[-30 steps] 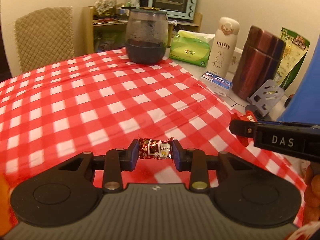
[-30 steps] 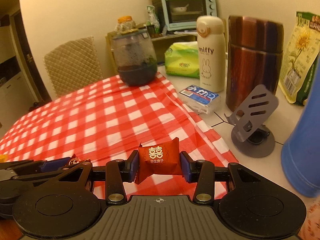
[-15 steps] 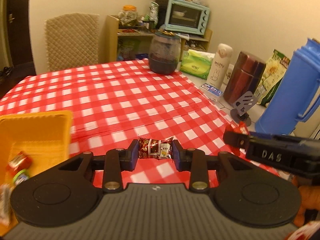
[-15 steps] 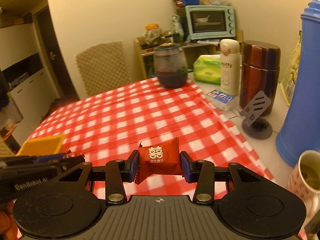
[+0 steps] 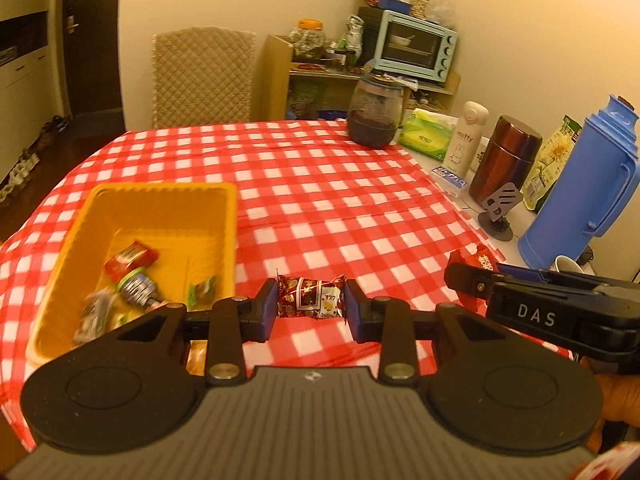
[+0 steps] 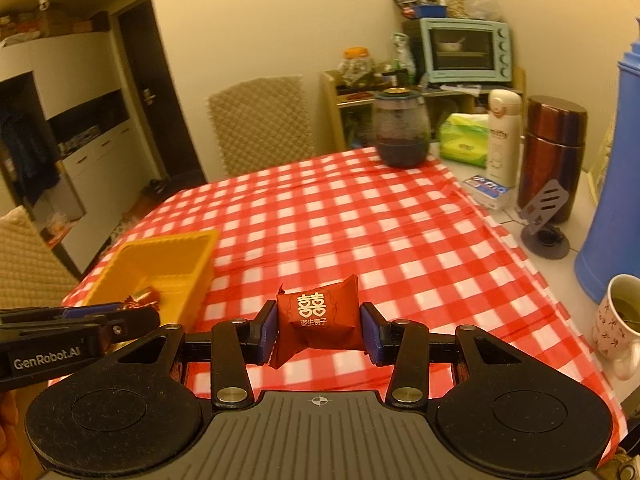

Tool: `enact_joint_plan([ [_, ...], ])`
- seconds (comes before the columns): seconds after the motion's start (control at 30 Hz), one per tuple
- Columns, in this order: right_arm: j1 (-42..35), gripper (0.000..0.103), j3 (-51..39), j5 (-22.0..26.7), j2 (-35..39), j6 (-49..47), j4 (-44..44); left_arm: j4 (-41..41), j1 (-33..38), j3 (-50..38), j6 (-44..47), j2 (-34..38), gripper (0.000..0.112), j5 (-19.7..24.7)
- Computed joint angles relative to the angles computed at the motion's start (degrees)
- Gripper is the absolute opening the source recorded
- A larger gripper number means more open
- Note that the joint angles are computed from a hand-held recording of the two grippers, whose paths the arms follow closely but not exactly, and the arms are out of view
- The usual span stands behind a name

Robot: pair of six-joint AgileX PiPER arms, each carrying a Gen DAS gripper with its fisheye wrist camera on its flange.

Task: Organize snacks
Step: 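Carry the red packet and brown candy over the orange tray with both tools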

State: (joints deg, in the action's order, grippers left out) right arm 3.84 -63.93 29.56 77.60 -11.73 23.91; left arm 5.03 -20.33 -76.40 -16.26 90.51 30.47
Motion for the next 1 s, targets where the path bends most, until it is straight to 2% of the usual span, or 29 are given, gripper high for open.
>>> enact_joint_plan([
  [0.43, 10.7, 0.044, 0.6, 0.2, -2.7, 7.7, -7.8, 2.6, 4.0, 10.5, -1.2, -11.1, 0.031, 0.3],
  [1.0, 20.6, 0.044, -2.3, -1.2, 1.0, 13.9, -14.2, -1.3, 11.8, 15.3, 3.5, -16.9, 0.031, 1.2],
])
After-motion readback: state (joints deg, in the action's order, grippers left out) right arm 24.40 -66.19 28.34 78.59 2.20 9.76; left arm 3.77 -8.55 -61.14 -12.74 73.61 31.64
